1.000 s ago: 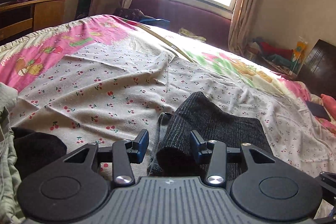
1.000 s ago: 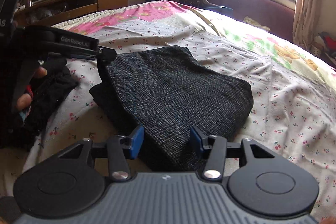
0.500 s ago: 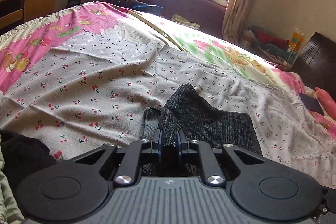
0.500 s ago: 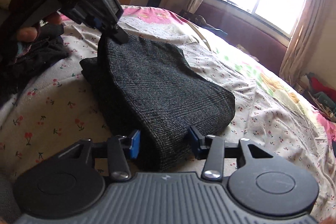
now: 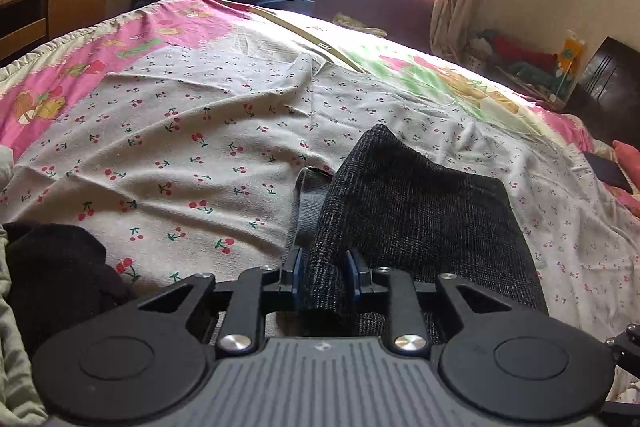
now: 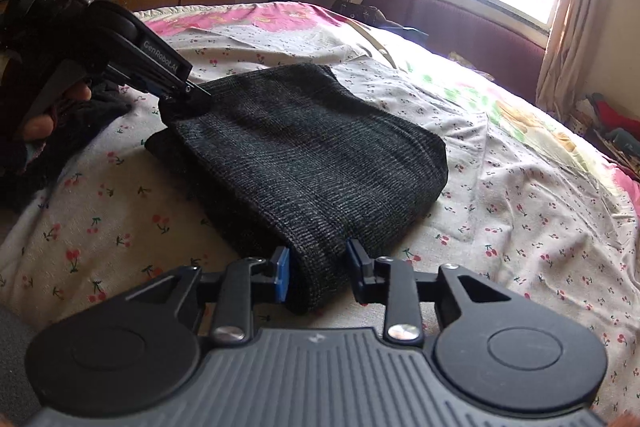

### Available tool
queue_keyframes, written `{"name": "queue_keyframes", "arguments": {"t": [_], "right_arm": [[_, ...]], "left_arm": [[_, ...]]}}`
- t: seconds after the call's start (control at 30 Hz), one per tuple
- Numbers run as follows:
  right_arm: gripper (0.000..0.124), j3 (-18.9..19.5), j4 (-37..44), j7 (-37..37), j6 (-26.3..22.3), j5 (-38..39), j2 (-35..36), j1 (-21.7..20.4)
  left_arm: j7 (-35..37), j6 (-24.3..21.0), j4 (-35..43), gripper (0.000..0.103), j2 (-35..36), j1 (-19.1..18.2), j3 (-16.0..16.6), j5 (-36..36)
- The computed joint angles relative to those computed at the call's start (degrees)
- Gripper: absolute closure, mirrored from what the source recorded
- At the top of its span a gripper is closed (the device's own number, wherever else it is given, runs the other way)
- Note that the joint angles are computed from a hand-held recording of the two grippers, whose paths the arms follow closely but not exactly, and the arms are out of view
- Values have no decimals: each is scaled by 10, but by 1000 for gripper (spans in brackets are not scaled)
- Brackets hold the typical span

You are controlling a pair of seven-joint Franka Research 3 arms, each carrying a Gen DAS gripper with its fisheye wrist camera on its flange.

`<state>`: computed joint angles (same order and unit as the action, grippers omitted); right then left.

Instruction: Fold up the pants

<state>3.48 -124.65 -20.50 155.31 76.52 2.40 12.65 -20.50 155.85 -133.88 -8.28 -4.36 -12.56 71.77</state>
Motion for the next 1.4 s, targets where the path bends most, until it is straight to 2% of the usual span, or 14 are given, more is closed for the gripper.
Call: {"name": "queue_keyframes", "arguments": {"t": [0.07, 0.23, 0.43, 0.57, 0.63, 0.7, 0.8, 0.87, 0.97, 1.03, 1.13, 1.17, 1.3, 1.4], "right_arm": [[95, -12, 4, 71, -50, -44, -12, -11], [95, -26, 45, 148, -128, -68, -10, -29], [92, 15, 224, 249, -120, -97, 137, -19], [94, 44, 385, 358, -191, -186, 264, -9], [95, 46, 428, 376, -136, -239, 311, 22], [95, 14, 482, 458, -87, -310, 363, 68], [97, 11, 567, 611, -124, -394, 418, 62], [97, 16, 528, 573, -115, -341, 386, 48], [91, 95, 431, 497, -74, -269, 310, -38], [91, 105, 387, 481, -81, -232, 272, -72], [76, 83, 327, 474, -89, -224, 227, -86], [76, 72, 309, 482, -92, -231, 215, -86], [75, 45, 277, 531, -118, -238, 197, -90], [73, 41, 278, 549, -150, -230, 205, -97]], "left_arm": [[2, 5, -3, 65, -9, 1, 2, 1], [-69, 17, -21, 64, -34, 14, -5, 44], [-85, -11, 21, 61, 11, 4, -13, 117], [-41, -43, 26, 57, 31, -14, -3, 88], [-53, -22, 21, 50, 35, -12, 9, 78], [-87, -6, 16, 42, 39, -8, 16, 91], [-155, 32, 5, 39, 30, 1, 26, 130], [-161, 29, -2, 41, 18, 0, 22, 139], [-184, 24, -6, 41, -3, 0, 15, 173], [-185, 10, -5, 41, -14, -2, 11, 180], [-62, 29, 4, 43, 6, -4, 22, 56], [-36, 55, 1, 51, 14, -1, 29, 19], [-76, 112, -17, 60, 7, 20, 30, 30], [-26, 127, -21, 66, -2, 26, 29, -19]]}}
